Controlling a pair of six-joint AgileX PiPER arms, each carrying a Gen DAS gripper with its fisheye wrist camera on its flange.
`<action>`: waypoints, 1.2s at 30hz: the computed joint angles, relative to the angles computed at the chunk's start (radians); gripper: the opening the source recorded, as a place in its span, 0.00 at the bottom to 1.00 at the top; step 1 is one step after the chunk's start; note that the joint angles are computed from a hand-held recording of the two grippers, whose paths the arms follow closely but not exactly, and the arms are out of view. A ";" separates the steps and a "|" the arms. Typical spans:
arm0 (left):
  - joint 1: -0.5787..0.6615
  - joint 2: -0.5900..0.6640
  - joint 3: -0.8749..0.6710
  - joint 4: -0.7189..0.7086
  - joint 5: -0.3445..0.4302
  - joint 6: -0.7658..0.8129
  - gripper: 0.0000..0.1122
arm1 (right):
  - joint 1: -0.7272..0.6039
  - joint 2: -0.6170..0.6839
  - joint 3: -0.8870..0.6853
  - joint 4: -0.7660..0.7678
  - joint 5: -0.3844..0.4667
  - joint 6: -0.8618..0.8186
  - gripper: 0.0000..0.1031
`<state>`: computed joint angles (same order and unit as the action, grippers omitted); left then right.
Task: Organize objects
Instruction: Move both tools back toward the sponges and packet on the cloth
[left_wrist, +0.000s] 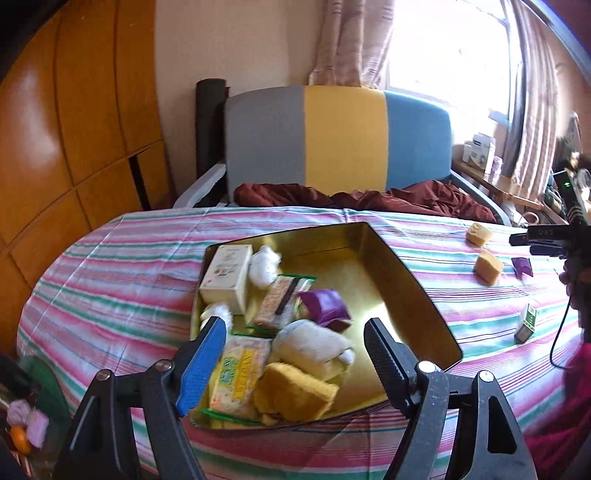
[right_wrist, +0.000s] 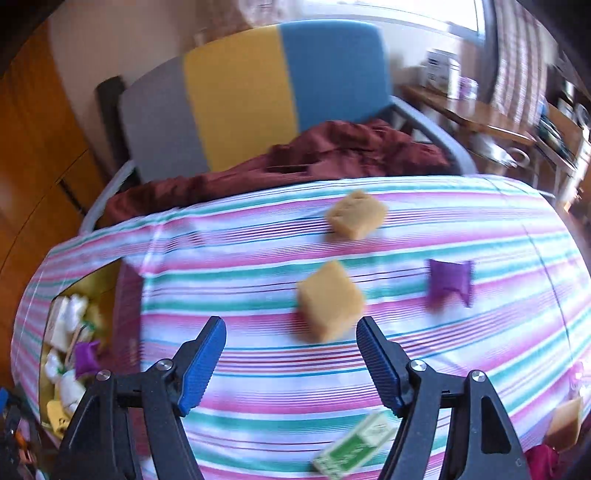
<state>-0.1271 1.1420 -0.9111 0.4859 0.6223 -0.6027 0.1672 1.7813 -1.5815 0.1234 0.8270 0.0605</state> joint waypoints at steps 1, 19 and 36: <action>-0.015 0.012 -0.013 0.009 0.005 -0.006 0.70 | -0.029 0.006 -0.008 -0.008 0.002 0.006 0.72; -0.250 0.333 -0.341 0.051 0.100 0.019 0.70 | -0.372 0.079 0.047 0.112 -0.061 0.064 0.73; -0.258 0.819 -1.023 -0.322 0.289 0.339 0.70 | -0.446 0.097 0.044 0.270 -0.003 0.017 0.73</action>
